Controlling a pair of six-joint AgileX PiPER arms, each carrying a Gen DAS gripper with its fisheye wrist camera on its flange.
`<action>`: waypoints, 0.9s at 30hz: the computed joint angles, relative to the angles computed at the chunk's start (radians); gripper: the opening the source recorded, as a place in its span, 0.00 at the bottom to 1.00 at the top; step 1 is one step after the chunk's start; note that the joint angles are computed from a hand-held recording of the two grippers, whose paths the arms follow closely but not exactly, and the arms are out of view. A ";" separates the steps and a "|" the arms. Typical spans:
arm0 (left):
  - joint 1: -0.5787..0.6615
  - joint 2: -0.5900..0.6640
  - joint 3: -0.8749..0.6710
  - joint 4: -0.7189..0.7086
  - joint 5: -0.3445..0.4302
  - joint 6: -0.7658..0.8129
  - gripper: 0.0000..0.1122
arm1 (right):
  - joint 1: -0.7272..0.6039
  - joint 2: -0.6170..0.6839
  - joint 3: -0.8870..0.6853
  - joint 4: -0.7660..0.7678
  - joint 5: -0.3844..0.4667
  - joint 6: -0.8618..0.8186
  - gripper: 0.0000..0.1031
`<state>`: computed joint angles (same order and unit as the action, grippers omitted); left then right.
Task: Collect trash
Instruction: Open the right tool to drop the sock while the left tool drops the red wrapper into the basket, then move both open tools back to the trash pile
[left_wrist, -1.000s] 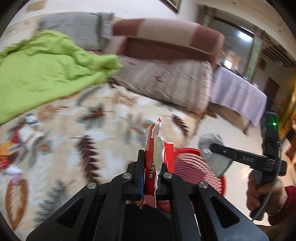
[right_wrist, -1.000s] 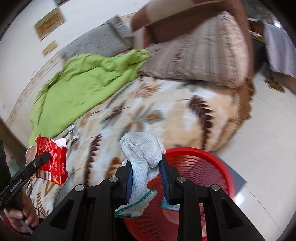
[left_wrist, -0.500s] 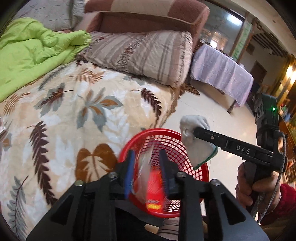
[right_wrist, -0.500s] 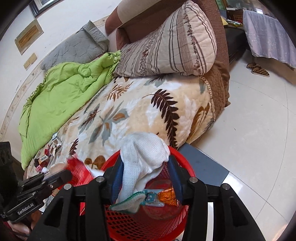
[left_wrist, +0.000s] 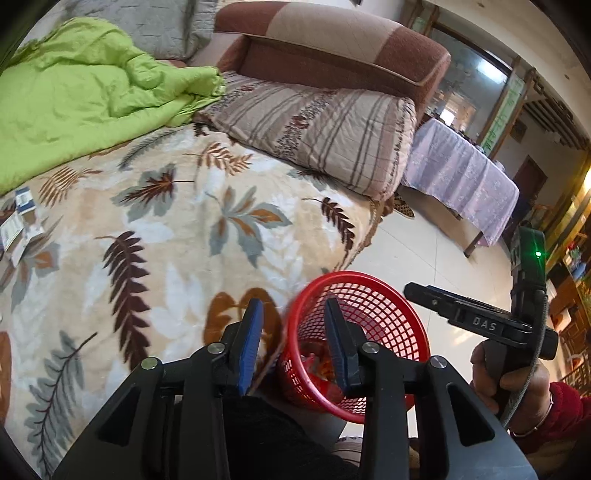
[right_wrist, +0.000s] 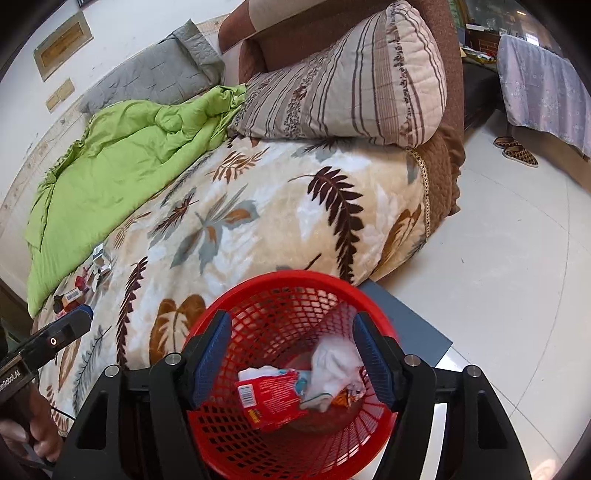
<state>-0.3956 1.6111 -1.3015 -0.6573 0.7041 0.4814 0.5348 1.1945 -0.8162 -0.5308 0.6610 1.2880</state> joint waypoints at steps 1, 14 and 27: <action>0.013 -0.005 0.006 -0.009 0.002 0.006 0.29 | 0.006 0.000 -0.004 -0.009 0.000 0.010 0.71; 0.269 -0.103 0.139 -0.068 0.003 0.089 0.36 | 0.097 0.254 -0.270 0.068 -0.123 -0.136 0.71; 0.719 -0.113 0.181 -0.097 0.056 0.148 0.36 | 0.248 0.796 -0.945 0.304 -0.113 -0.538 0.71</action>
<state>0.3232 1.4980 -1.1204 -0.7540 0.7602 0.6298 0.7829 1.9906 -1.7614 -0.2268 0.5483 0.7495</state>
